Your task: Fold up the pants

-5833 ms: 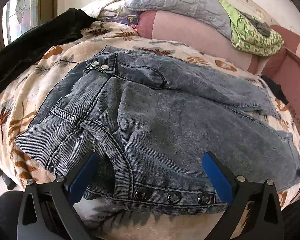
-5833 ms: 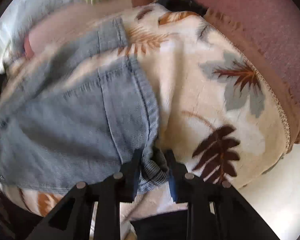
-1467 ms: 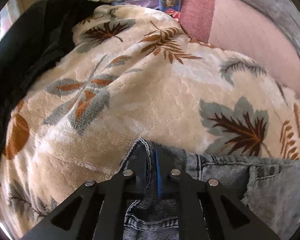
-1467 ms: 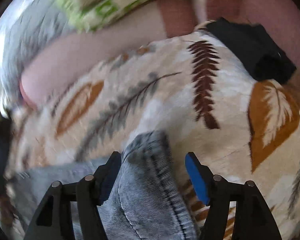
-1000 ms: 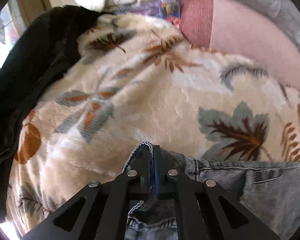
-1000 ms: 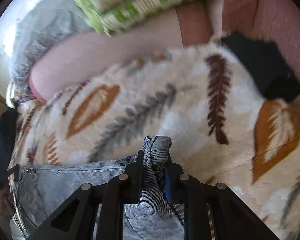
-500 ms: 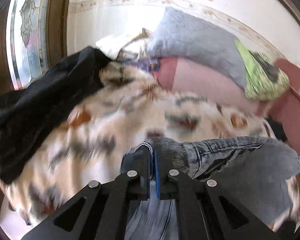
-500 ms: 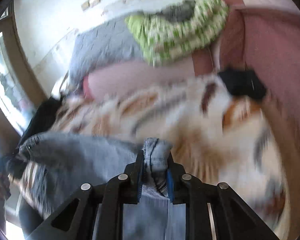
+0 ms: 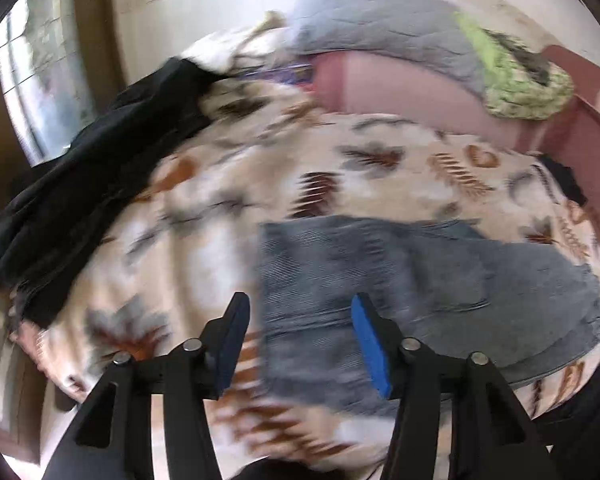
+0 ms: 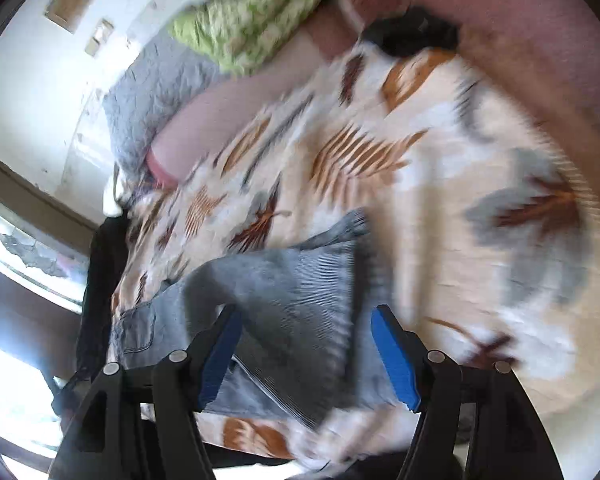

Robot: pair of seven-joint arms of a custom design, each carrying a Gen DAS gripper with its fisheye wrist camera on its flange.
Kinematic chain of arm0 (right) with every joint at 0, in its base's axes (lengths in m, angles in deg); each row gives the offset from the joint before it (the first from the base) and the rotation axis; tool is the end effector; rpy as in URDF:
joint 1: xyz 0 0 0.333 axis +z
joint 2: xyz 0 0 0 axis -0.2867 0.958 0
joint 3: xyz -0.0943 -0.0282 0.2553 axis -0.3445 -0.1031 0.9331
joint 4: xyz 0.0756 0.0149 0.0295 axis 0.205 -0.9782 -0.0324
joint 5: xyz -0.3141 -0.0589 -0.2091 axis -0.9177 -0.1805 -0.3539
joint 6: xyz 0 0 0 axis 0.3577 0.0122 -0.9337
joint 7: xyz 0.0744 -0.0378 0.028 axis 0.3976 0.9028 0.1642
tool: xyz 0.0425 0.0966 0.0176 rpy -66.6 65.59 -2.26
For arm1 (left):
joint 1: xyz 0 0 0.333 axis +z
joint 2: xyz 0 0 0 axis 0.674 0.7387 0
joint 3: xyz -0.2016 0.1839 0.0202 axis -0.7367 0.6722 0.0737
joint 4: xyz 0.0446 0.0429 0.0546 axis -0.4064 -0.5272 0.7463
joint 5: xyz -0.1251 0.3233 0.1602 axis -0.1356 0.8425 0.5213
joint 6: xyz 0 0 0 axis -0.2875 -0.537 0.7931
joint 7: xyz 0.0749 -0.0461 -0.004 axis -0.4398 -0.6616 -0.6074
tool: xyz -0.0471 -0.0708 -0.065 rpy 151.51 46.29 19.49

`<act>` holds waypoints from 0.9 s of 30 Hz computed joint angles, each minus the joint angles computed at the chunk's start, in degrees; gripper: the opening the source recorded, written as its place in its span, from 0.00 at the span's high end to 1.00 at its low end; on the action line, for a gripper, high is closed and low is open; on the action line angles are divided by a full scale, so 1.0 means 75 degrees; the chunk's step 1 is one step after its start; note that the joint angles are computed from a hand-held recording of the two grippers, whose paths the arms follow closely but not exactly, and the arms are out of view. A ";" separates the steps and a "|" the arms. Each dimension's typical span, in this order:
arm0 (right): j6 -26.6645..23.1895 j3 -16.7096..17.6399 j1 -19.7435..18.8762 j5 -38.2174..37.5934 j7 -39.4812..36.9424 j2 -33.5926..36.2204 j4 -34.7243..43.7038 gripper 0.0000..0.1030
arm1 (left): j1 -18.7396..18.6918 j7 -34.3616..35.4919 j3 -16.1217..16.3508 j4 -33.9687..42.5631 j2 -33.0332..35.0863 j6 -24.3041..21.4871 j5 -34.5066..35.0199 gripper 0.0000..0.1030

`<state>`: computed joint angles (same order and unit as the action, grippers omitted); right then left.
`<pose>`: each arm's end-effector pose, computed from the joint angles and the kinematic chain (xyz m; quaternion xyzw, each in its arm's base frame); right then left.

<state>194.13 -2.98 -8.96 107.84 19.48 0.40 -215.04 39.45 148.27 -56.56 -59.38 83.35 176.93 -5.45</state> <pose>0.4968 -0.0104 0.5656 -0.4705 0.8097 -0.0236 0.3500 0.5776 -0.1143 0.5847 -0.6159 0.7124 -0.2562 0.2181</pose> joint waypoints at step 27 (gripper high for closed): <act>0.1018 -0.0015 0.1257 -0.0100 0.1798 -0.0684 -0.0924 0.30 | -0.0173 -0.0876 0.0208 -0.1127 -0.0604 0.0350 -0.2112 0.22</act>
<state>201.77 -3.10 0.47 107.09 32.96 -4.73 -221.97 38.15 141.70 -54.99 -67.83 78.82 179.55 -21.29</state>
